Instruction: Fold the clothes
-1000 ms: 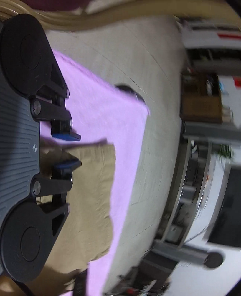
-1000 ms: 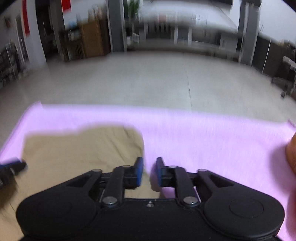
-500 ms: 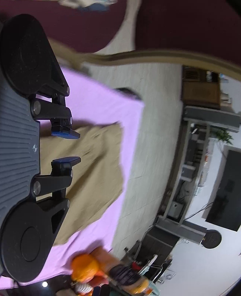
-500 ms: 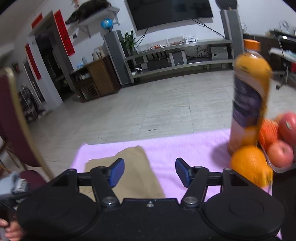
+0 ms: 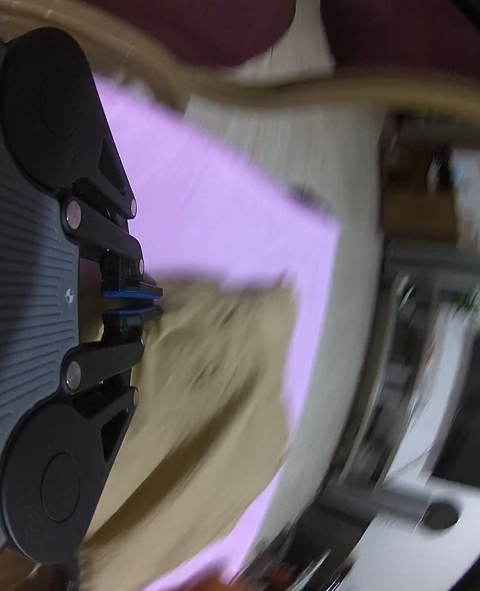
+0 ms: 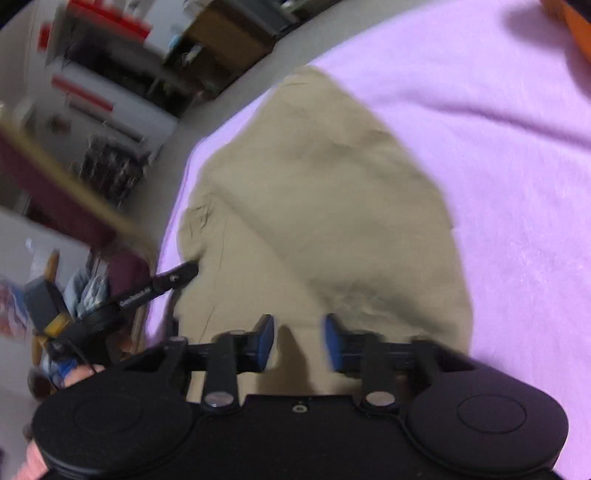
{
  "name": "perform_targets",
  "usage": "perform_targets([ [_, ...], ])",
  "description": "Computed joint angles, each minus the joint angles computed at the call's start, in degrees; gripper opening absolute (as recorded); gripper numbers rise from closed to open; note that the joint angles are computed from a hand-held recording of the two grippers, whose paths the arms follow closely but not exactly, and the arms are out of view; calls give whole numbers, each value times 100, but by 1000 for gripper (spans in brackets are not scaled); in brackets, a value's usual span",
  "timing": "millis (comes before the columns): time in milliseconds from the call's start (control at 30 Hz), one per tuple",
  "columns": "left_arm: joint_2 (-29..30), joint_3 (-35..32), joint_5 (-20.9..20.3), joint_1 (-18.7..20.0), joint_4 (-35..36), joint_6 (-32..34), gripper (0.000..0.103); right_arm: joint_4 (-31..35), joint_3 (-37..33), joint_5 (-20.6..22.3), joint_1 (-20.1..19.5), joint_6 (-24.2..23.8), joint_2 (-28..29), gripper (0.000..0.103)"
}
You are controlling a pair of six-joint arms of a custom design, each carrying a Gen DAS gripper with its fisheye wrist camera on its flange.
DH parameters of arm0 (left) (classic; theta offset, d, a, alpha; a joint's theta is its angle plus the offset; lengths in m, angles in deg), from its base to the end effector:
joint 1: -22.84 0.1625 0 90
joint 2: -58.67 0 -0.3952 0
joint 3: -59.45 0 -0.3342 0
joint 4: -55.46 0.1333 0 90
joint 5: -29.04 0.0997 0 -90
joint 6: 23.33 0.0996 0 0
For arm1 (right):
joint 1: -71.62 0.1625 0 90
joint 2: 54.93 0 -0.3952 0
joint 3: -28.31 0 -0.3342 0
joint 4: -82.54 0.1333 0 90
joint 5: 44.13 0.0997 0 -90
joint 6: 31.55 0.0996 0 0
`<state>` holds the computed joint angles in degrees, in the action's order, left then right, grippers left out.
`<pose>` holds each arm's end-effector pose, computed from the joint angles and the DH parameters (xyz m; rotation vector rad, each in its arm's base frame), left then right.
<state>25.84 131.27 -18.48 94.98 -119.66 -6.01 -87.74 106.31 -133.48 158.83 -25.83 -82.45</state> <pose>-0.0280 -0.7410 0.1875 0.3237 2.2485 -0.9584 0.1002 -0.7049 0.0504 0.2190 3.0049 -0.8010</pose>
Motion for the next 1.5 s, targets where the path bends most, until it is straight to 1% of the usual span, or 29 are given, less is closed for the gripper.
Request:
perform_targets([
  [33, 63, -96, 142, -15, -119, 6, 7, -461, 75, 58, -87, 226, 23, 7],
  [100, 170, -308, 340, -28, -273, 1, 7, -1432, 248, -247, -123, 428, 36, 7],
  [133, 37, -221, 197, -32, -109, -208, 7, -1745, 319, -397, -119, 481, 8, 9],
  [200, -288, 113, -193, -104, 97, -268, 8, -2060, 442, -359, -116, 511, -93, 18],
  [233, -442, 259, -391, -139, 203, -286, 10, -2186, 498, -306, -115, 518, -145, 28],
  [267, -588, 392, -675, -168, 396, -253, 17, -2233, 536, -175, -118, 504, -186, 30],
  [333, -937, 641, -1538, -120, 1173, -286, 19, -2052, 532, 209, -130, 427, -235, 30],
  [400, -1166, 734, -2379, -35, 2031, -224, 18, -1450, 379, 637, -145, 272, -238, 30],
  [433, -1167, 749, -2534, 13, 2227, -71, 17, -1067, 268, 829, -153, 169, -213, 30],
  [467, -1161, 761, -2624, 46, 2420, 74, 12, -615, 125, 978, -157, 44, -167, 30],
  [500, -1148, 785, -2708, 79, 2573, 228, 12, -200, -6, 1020, -142, -66, -117, 30],
  [567, -1097, 886, -2504, 125, 2341, 514, 11, 435, -243, 887, -104, -192, -12, 30],
  [600, -1099, 832, -2544, 154, 2416, 490, 12, 593, -343, 705, -100, -189, 39, 29],
  [633, -1101, 771, -2589, 182, 2501, 459, 12, 753, -448, 523, -96, -182, 93, 12],
  [667, -1102, 709, -2634, 210, 2586, 429, 12, 754, -460, 467, -145, -97, 104, 0],
  [767, -1102, 518, -2770, 294, 2843, 338, 12, -68, -85, 280, -311, 502, -95, 0],
  [833, -1262, 816, -2378, 158, 2656, 291, 12, -531, 243, 267, -370, 762, -313, 0],
  [867, -1399, 1040, -1986, 35, 2462, 252, 9, -809, 438, 67, -314, 805, -429, 8],
  [900, -1485, 1300, -1429, -127, 2111, 275, 9, -1118, 633, -272, -205, 792, -537, 13],
  [933, -1586, 1549, -1034, -265, 1779, 277, 9, -1357, 805, -462, -115, 764, -644, 17],
  [967, -1731, 1803, -879, -355, 1449, 164, 10, -1553, 964, -556, -36, 731, -751, 16],
  [1000, -1908, 1985, -939, -381, 1312, -75, 10, -1730, 1139, -594, 29, 697, -872, 16],
  [1100, -2517, 2582, -1514, -423, 1216, -955, 10, -2210, 1821, -585, 204, 580, -1286, 17],
  [1133, -2704, 2793, -1735, -426, 1178, -1197, 10, -2375, 2092, -550, 251, 511, -1429, 19],
  [1233, -3181, 3522, -2286, -451, 1005, -1569, 10, -2938, 2999, -380, 414, 347, -1886, 26],
  [1300, -3406, 4118, -2281, -596, 665, -1580, 11, -3318, 3651, -206, 488, 277, -2162, 34],
  [1367, -3608, 4713, -2153, -776, 369, -1618, 21, -3511, 4125, -156, 491, 353, -2238, 42],
  [1433, -3790, 5218, -2011, -937, 230, -1717, 27, -3667, 4546, -129, 475, 460, -2247, 43],
  [1500, -3939, 5587, -1955, -1022, 171, -1929, 30, -3768, 4884, -134, 450, 575, -2193, 43],
])
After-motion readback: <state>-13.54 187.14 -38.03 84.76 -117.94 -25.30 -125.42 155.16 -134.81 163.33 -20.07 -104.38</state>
